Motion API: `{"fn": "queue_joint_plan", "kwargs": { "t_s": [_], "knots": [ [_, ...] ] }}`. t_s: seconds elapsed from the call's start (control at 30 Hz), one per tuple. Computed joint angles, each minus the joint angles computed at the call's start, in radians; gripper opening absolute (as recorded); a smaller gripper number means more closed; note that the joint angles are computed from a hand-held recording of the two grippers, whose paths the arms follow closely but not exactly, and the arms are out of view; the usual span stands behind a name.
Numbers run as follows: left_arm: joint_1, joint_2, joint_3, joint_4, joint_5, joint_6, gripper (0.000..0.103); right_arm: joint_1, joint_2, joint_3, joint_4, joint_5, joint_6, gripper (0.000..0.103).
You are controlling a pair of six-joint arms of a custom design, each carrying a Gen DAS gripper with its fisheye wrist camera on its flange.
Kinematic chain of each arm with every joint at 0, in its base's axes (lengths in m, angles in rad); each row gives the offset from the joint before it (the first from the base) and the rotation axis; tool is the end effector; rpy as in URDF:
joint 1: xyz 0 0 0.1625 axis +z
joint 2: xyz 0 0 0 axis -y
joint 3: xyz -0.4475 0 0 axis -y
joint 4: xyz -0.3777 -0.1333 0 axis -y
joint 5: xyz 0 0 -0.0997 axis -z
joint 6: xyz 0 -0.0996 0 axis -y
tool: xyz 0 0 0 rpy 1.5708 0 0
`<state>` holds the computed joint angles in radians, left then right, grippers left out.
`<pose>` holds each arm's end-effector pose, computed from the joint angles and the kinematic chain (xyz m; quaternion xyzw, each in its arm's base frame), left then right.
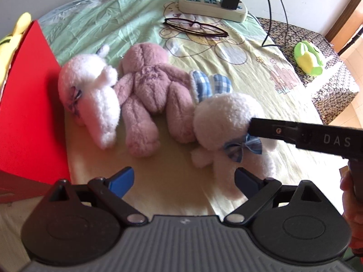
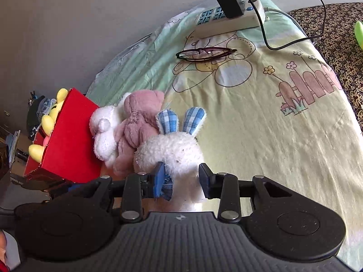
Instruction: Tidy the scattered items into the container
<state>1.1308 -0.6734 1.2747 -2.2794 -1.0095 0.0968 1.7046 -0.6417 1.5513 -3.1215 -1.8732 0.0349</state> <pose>-0.1592 -0.7755 0.1548 0.2401 0.9291 -0.0980 0.2637 0.1997 -0.7069 0.1157 -0.0010 -0.9394 0.3224 0.1162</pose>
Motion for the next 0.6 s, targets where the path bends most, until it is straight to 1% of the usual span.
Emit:
{"fn": "queue_joint_plan", "kwargs": {
  "t_s": [0.03,0.07,0.1,0.17,0.2,0.27,0.3,0.33,0.37,0.47,0.6],
  "knots": [
    [0.004,-0.006,0.008,-0.003,-0.024,0.002,0.095,-0.005,-0.007,0.006,-0.004,0.000,0.007,0.038],
    [0.008,-0.010,0.011,-0.005,-0.053,0.000,0.095,-0.015,-0.013,0.009,0.001,0.009,0.021,0.042],
    [0.011,-0.009,0.008,-0.003,-0.077,-0.004,0.095,-0.028,-0.019,0.011,0.016,0.034,0.043,0.046],
    [0.015,0.007,-0.013,0.002,-0.103,-0.020,0.095,-0.048,-0.024,0.009,0.041,0.089,0.081,0.052],
    [0.017,0.018,-0.027,0.008,-0.111,-0.030,0.095,-0.054,-0.023,0.005,0.052,0.113,0.083,0.053],
    [0.021,0.038,-0.054,0.029,-0.140,-0.042,0.091,-0.062,-0.019,-0.004,0.069,0.154,0.073,0.054],
    [0.024,0.049,-0.069,0.047,-0.157,-0.046,0.077,-0.066,-0.017,-0.008,0.074,0.173,0.074,0.055],
    [0.028,0.059,-0.085,0.066,-0.174,-0.053,0.067,-0.071,-0.015,-0.014,0.086,0.188,0.078,0.055],
    [0.030,0.068,-0.096,0.074,-0.186,-0.062,0.066,-0.075,-0.014,-0.020,0.102,0.197,0.083,0.055],
    [0.032,0.086,-0.108,0.065,-0.195,-0.061,0.069,-0.087,-0.023,-0.015,0.103,0.218,0.092,0.056],
    [0.034,0.109,-0.130,0.068,-0.206,-0.037,0.070,-0.097,-0.032,-0.011,0.123,0.236,0.073,0.057]
  ]
}}
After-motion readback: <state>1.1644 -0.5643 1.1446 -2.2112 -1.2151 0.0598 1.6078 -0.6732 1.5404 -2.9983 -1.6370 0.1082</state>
